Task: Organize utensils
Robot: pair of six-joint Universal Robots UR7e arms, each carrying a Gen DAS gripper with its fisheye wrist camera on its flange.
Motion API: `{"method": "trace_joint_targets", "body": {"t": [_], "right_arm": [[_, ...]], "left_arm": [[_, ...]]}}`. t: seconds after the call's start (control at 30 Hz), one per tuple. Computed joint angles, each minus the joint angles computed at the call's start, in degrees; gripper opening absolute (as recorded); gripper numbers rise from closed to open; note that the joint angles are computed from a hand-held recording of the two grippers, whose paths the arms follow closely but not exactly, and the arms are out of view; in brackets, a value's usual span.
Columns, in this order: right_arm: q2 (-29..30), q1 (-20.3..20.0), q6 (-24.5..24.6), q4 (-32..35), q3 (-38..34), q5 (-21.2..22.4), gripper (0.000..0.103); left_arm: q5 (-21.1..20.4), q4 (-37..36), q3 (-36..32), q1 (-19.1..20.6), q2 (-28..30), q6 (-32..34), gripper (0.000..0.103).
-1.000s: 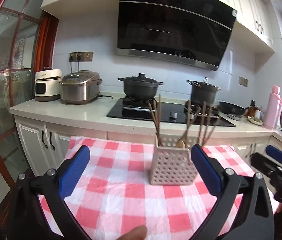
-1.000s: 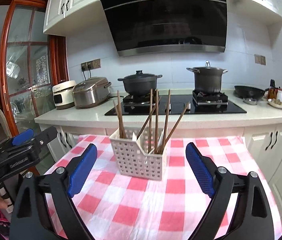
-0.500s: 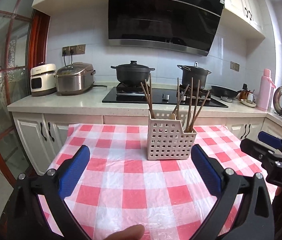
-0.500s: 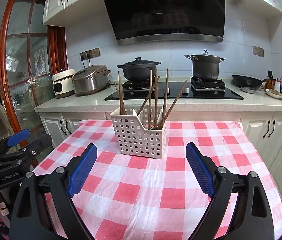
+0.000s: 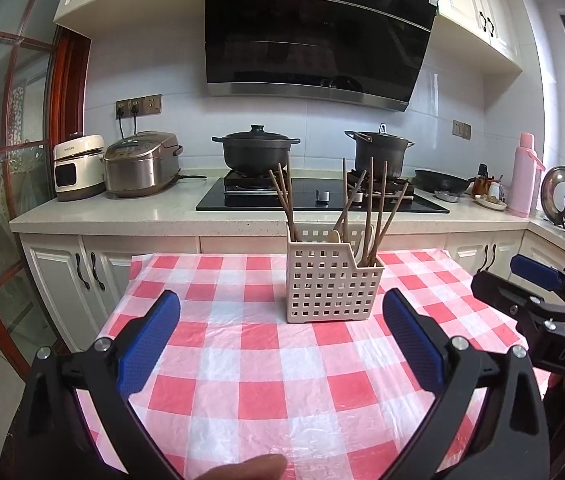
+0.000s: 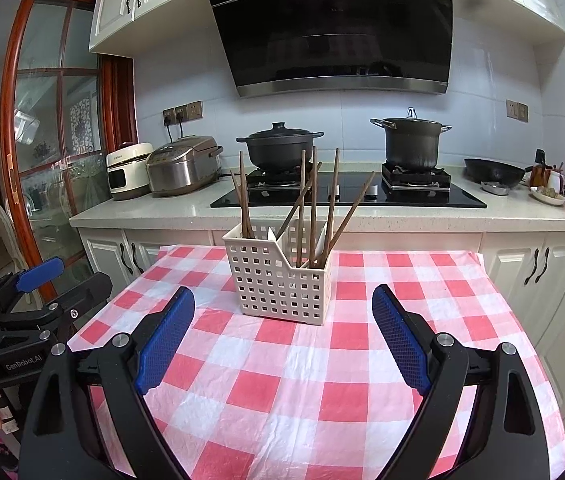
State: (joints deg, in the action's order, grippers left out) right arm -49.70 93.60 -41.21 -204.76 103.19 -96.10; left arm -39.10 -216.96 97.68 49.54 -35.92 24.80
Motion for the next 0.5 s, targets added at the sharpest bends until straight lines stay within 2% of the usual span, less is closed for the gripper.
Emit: {"method": "trace_joint_targets", "body": {"t": [0.5], "right_arm": [[-0.26,-0.27,0.32,-0.24,0.26,0.21,0.085]], "left_arm": [[0.33,-2.05,0.02,-0.24,0.48,1.78,0.098]]}}
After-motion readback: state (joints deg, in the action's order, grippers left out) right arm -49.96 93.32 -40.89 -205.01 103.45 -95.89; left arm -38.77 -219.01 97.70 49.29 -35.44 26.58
